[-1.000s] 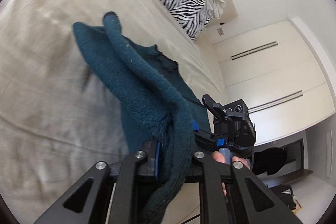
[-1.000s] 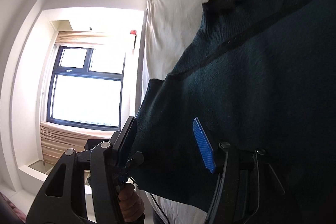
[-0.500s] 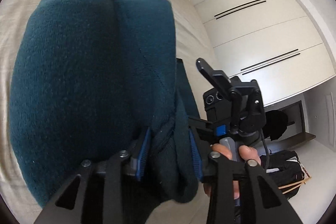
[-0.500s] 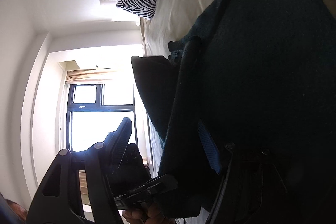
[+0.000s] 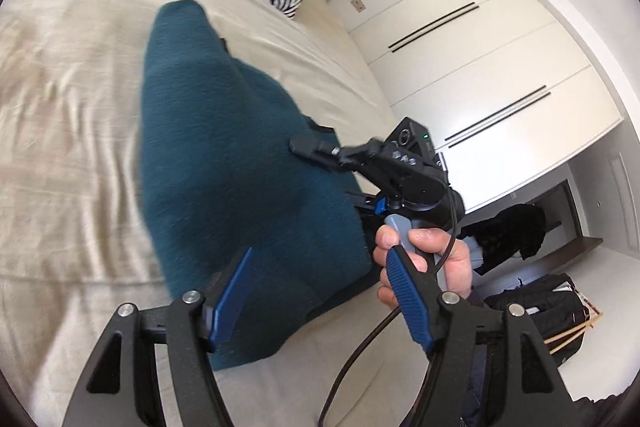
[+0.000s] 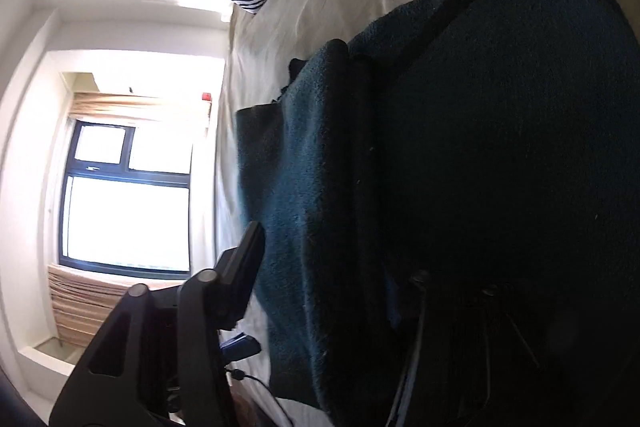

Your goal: Fold small clothes

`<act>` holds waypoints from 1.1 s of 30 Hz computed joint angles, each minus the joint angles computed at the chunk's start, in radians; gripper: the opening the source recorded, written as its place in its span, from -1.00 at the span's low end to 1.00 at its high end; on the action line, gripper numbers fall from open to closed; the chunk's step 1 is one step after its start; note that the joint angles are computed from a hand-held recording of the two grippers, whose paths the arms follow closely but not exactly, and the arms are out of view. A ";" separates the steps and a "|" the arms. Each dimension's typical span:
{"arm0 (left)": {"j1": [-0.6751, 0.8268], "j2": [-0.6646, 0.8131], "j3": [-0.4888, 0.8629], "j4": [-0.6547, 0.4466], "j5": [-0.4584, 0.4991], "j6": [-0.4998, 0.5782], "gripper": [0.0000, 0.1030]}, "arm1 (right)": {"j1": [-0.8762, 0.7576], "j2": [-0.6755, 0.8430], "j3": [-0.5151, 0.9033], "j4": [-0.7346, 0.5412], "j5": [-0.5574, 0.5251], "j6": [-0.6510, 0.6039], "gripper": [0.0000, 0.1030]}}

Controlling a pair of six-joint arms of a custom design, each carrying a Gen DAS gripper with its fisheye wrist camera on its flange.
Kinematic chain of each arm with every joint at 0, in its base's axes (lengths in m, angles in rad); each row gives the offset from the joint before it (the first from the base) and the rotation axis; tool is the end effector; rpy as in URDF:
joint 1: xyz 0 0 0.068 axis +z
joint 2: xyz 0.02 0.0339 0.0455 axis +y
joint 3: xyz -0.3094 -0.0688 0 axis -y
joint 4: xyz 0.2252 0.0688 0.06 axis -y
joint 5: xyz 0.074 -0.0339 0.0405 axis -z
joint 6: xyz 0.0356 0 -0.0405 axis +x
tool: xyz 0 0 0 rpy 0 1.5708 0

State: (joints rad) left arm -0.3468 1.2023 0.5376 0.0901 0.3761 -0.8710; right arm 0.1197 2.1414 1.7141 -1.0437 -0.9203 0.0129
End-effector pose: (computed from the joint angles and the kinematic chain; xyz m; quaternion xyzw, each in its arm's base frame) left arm 0.1956 -0.0846 0.2522 -0.1373 0.8567 -0.4032 0.2910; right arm 0.4200 0.0791 0.2401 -0.0699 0.8924 0.4455 0.0152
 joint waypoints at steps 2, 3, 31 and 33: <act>-0.025 -0.005 -0.013 0.004 -0.025 -0.029 0.35 | 0.015 -0.025 -0.006 0.018 0.069 -0.001 -0.69; -0.030 -0.013 -0.017 0.001 -0.031 -0.034 0.35 | 0.017 -0.046 -0.016 0.033 0.091 -0.004 -0.70; -0.093 0.240 0.309 -0.156 -0.155 0.140 0.35 | -0.323 0.014 -0.068 -0.003 0.001 -0.187 -0.70; -0.079 0.284 0.354 -0.154 -0.157 0.178 0.35 | -0.313 0.018 -0.050 -0.006 0.014 -0.184 -0.70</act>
